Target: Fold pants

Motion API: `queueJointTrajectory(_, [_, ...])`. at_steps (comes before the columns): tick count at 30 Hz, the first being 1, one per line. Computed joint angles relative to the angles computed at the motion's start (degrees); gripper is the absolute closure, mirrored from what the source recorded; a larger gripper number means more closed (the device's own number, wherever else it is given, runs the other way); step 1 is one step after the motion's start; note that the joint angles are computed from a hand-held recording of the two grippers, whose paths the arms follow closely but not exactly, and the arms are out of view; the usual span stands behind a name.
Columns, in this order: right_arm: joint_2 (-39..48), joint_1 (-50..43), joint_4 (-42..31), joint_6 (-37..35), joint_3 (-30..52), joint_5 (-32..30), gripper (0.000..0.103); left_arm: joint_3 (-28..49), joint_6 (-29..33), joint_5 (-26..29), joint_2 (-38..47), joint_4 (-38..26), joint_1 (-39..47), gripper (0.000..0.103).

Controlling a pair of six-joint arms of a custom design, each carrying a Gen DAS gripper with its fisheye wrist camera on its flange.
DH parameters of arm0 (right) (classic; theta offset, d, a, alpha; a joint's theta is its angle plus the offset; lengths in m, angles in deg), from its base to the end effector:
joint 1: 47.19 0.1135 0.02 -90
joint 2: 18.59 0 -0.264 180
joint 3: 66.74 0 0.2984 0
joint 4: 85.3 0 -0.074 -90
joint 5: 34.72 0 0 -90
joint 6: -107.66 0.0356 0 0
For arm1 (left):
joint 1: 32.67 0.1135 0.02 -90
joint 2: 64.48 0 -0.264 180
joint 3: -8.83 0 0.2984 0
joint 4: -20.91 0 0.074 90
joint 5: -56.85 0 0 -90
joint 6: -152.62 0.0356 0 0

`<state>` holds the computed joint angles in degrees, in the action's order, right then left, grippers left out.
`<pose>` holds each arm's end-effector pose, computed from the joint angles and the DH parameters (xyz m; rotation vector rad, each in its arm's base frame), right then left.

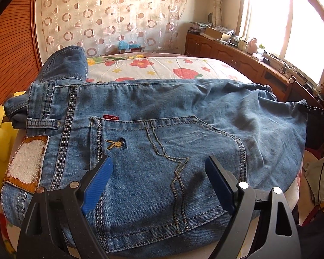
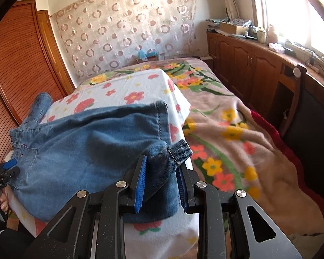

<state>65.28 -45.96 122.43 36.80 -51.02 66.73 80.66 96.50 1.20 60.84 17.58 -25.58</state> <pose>0.1859 -0.0031 0.0284 0.4546 2.2135 -0.0384 0.4061 0.0303 0.0025 0.7602 2.2517 -0.4384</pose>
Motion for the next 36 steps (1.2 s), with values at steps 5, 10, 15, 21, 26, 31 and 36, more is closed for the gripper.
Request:
queueJointTrajectory(5, [2.1, 1.9, 2.3, -1.4, 0.9, -0.9, 0.099, -0.3, -0.2, 1.1, -0.9, -0.9, 0.5, 0.016])
queueJointTrajectory(10, [-0.9, 9.1, 0.6, -1.9, 2.8, -0.1, 0.100, -1.0, -1.4, 2.1, -2.4, -0.5, 1.3, 0.016])
queueJointTrajectory(15, [-0.1, 18.0, -2.1, -2.6, 8.1, 2.0, 0.099, -1.6, -1.6, 2.9, -4.1, -0.4, 2.2, 0.016])
queueJointTrajectory(21, [2.3, 25.2, -4.4, -4.8, 15.5, 1.1, 0.099, -1.8, -2.1, 3.6, -5.4, -0.2, 3.8, 0.016])
queueJointTrajectory(26, [5.8, 29.0, -4.8, -6.2, 21.1, -0.3, 0.099, -1.1, -2.6, 3.8, -5.3, -0.1, 4.9, 0.016])
queueJointTrajectory(31, [10.9, 28.7, -4.9, -6.7, 25.4, -3.1, 0.097, -0.3, -3.0, 3.9, -4.5, -0.3, 5.6, 0.016])
queueJointTrajectory(36, [12.9, 25.5, -8.3, -9.5, 28.4, -6.0, 0.069, 0.2, -3.1, 3.6, -3.8, -0.7, 5.5, 0.016])
